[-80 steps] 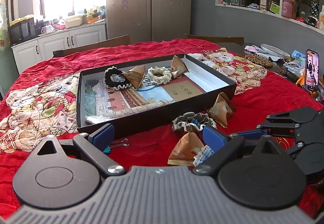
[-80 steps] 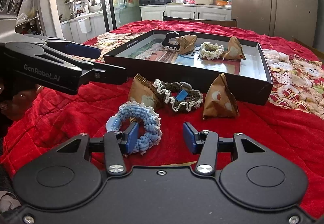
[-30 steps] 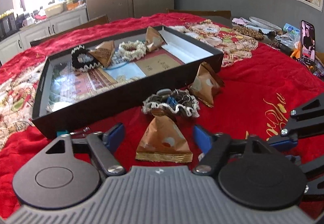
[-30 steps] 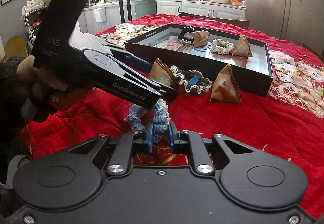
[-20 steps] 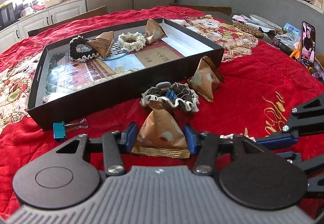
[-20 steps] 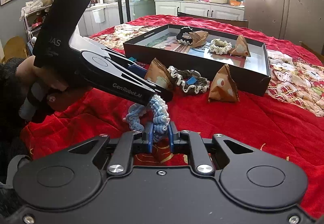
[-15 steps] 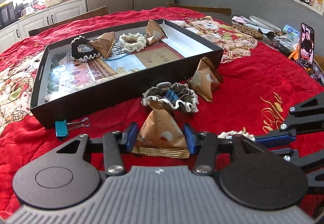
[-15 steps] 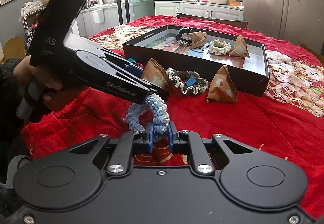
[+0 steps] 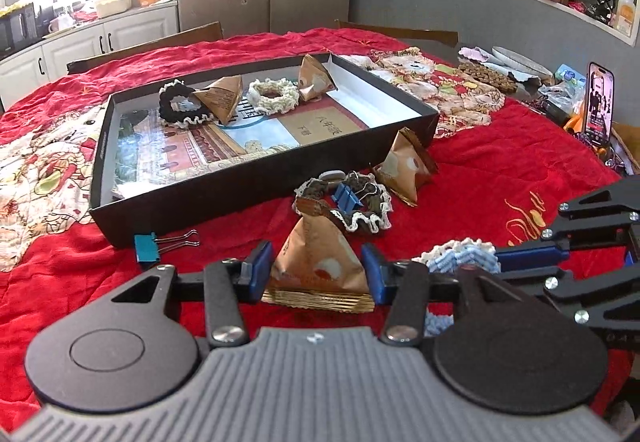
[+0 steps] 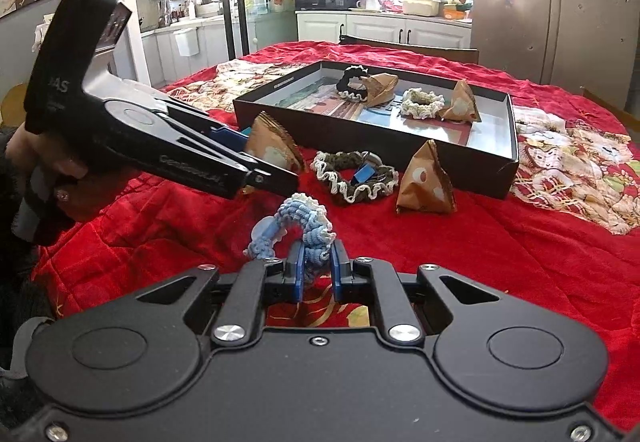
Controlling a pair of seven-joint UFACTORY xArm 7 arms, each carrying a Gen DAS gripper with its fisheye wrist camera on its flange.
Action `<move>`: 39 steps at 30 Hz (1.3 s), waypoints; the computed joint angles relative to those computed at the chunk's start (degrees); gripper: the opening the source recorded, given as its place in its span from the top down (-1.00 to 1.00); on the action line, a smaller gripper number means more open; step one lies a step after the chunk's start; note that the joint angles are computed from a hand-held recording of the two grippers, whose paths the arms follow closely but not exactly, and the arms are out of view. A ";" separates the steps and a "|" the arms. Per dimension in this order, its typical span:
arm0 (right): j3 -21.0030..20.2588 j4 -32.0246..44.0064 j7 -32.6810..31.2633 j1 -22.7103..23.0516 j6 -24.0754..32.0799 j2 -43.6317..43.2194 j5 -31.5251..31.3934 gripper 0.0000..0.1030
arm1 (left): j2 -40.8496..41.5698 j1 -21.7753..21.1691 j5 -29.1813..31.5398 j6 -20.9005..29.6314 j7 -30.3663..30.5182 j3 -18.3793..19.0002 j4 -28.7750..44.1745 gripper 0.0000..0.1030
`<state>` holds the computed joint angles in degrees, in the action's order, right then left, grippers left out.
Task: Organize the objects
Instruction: 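Grasp the brown paper packet with the left gripper while the right lifts the blue scrunchie, then carry the held packet and blue scrunchie up and over into the black box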
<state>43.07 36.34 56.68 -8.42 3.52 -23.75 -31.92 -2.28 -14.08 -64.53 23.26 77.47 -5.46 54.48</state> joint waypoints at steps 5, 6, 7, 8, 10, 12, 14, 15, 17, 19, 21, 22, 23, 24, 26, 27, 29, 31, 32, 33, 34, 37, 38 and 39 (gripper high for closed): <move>0.64 0.17 0.44 -0.87 -0.14 -0.52 -0.32 0.75 | -1.19 0.03 -0.40 0.29 0.56 0.42 -0.69 0.00; 0.82 0.21 0.51 -1.07 -0.17 -0.62 -0.34 0.75 | -1.34 -0.02 -0.54 0.34 0.70 0.50 -0.75 0.00; 0.93 0.25 0.55 -1.24 -0.19 -0.75 -0.33 0.75 | -1.54 -0.05 -0.72 0.42 0.89 0.60 -0.86 0.00; 1.17 0.28 0.67 -1.52 -0.20 -0.95 -0.33 0.75 | -1.74 -0.10 -0.92 0.45 1.07 0.69 -0.95 0.00; 1.40 0.36 0.72 -1.89 -0.26 -1.30 -0.24 0.75 | -2.14 -0.18 -1.42 0.57 1.55 0.91 -1.12 0.00; 1.65 0.38 0.71 -2.25 -0.37 -1.74 -0.11 0.75 | -2.47 -0.27 -1.87 0.82 1.86 1.12 -1.18 0.00; 1.89 0.49 0.52 -2.60 -0.38 -2.08 0.05 0.75 | -2.82 -0.36 -2.31 0.89 2.24 1.28 -1.30 0.00; 2.08 0.54 0.47 -2.90 -0.49 -2.24 0.11 0.75 | -2.97 -0.40 -2.51 0.94 2.38 1.37 -1.33 0.00; 2.32 0.61 0.22 -3.30 -0.69 -2.62 0.32 0.75 | -3.27 -0.46 -2.82 1.07 2.62 1.54 -1.38 0.00; 2.51 0.90 -0.34 -3.68 -0.77 -2.78 0.52 0.75 | -3.56 -0.55 -3.06 1.07 2.80 1.66 -1.45 0.00; 2.55 1.22 -0.98 -3.84 -0.81 -2.76 0.78 0.75 | -3.89 -0.63 -3.33 1.08 3.05 1.81 -1.54 0.00; 2.62 1.41 -1.23 -4.01 -0.80 -2.76 0.89 0.75 | -4.00 -0.65 -3.48 1.13 3.16 1.90 -1.54 0.00; 2.70 1.62 -1.48 -4.17 -0.82 -2.73 0.98 0.75 | -4.13 -0.68 -3.73 1.17 3.34 2.00 -1.54 0.00; 2.88 1.85 -1.67 -4.50 -0.92 -2.69 1.01 0.75 | -4.22 -0.70 -3.88 1.19 3.45 2.07 -1.51 0.00; 3.48 2.27 -1.85 -5.42 -1.12 -2.66 1.08 0.75 | -4.38 -0.75 -4.11 1.07 3.63 2.16 -1.44 0.00; 3.75 2.42 -1.95 -5.83 -1.26 -2.70 1.13 0.75 | -4.45 -0.76 -4.18 0.94 3.67 2.21 -1.40 0.00; 4.16 2.74 -2.29 -6.47 -1.44 -2.86 1.30 0.75 | -4.59 -0.74 -4.46 0.94 3.77 2.37 -1.31 0.00; 4.45 2.94 -2.66 -6.94 -1.61 -3.15 1.55 0.75 | -4.65 -0.69 -4.70 0.92 3.73 2.50 -1.12 0.00; 4.68 3.04 -2.81 -7.26 -1.70 -3.28 1.69 0.75 | -4.75 -0.65 -4.83 0.94 3.79 2.57 -1.08 0.00; 4.76 3.09 -3.02 -7.47 -1.77 -3.44 1.87 0.75 | -4.84 -0.63 -4.96 0.95 3.89 2.63 -1.06 0.00; 5.02 3.25 -3.18 -7.86 -1.78 -3.62 2.01 0.75 | -4.91 -0.61 -5.06 0.93 3.97 2.68 -1.00 0.00; 5.74 3.89 -3.61 -9.30 -1.91 -4.36 2.40 0.75 | -4.88 -0.56 -5.55 0.59 4.37 2.82 -0.43 0.00; 5.83 3.97 -3.76 -9.68 -2.14 -4.67 2.60 0.75 | -4.80 -0.52 -5.96 0.37 4.53 2.88 -0.07 0.00; 6.11 4.19 -3.86 -10.37 -2.41 -5.04 2.79 0.75 | -4.72 -0.42 -6.20 0.33 4.58 2.97 0.26 0.00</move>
<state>49.18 40.52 52.82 -18.79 1.11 -28.79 -29.12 -7.01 -14.50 -70.74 23.59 82.05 -2.49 54.74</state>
